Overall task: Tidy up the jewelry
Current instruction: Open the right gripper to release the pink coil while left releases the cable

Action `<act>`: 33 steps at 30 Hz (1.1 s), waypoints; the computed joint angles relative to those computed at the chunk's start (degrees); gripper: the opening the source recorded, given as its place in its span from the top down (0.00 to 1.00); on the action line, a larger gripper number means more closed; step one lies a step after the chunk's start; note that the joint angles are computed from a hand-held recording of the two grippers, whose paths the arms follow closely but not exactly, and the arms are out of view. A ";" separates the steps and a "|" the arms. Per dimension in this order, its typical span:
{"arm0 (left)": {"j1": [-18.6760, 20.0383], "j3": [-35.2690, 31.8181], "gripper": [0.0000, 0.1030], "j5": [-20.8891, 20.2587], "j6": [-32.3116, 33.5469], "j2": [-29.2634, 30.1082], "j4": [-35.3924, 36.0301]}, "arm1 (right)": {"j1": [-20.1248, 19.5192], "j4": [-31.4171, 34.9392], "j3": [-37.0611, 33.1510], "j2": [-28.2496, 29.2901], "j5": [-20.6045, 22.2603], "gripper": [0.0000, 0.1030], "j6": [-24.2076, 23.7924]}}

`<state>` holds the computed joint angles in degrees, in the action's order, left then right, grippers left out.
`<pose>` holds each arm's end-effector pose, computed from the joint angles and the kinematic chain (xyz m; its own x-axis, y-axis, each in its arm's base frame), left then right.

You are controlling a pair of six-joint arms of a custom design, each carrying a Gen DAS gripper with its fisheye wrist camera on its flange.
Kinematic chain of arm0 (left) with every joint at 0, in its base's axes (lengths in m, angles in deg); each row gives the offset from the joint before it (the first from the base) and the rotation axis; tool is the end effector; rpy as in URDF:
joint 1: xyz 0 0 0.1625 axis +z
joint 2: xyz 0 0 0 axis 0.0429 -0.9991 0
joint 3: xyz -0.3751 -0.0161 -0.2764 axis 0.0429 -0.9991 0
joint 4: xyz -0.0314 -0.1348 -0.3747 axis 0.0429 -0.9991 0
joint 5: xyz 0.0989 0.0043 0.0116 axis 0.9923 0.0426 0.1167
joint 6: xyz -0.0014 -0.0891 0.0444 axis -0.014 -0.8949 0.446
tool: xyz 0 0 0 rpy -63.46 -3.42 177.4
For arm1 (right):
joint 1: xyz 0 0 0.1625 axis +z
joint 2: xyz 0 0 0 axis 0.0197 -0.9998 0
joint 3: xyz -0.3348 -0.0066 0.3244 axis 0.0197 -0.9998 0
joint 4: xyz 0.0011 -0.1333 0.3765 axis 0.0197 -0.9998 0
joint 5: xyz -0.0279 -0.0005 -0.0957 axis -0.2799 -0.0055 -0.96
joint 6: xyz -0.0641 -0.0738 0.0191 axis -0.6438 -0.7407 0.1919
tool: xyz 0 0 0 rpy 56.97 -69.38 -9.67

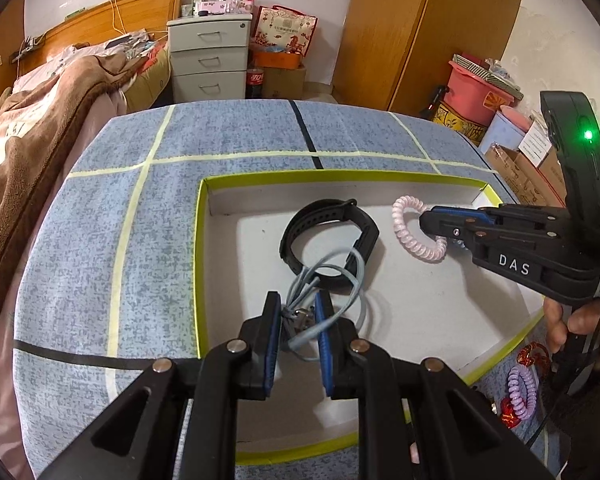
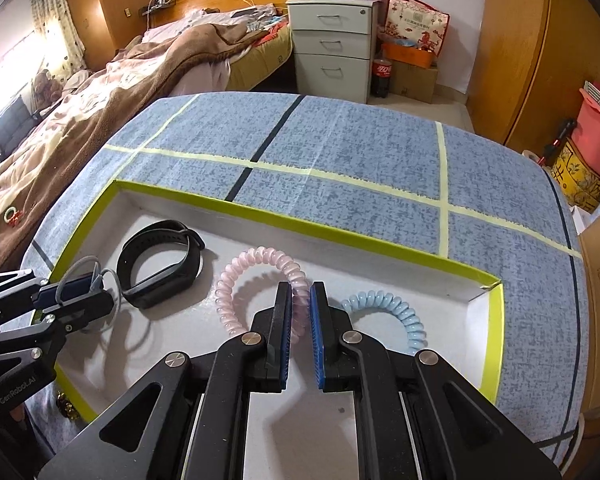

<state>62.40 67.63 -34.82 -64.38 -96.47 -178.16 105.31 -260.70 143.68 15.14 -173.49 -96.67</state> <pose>-0.0783 -0.5923 0.2089 -0.7406 0.4264 -0.5194 0.6001 0.7674 -0.2256 0.2547 -0.6196 0.0165 -0.7475 -0.1045 0.6560 -0.4169 0.8426 -0.3408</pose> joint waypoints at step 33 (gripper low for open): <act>-2.63 7.93 0.49 -4.79 -1.71 -8.33 -6.72 | 3.32 -16.89 10.72 -3.74 4.27 0.52 0.23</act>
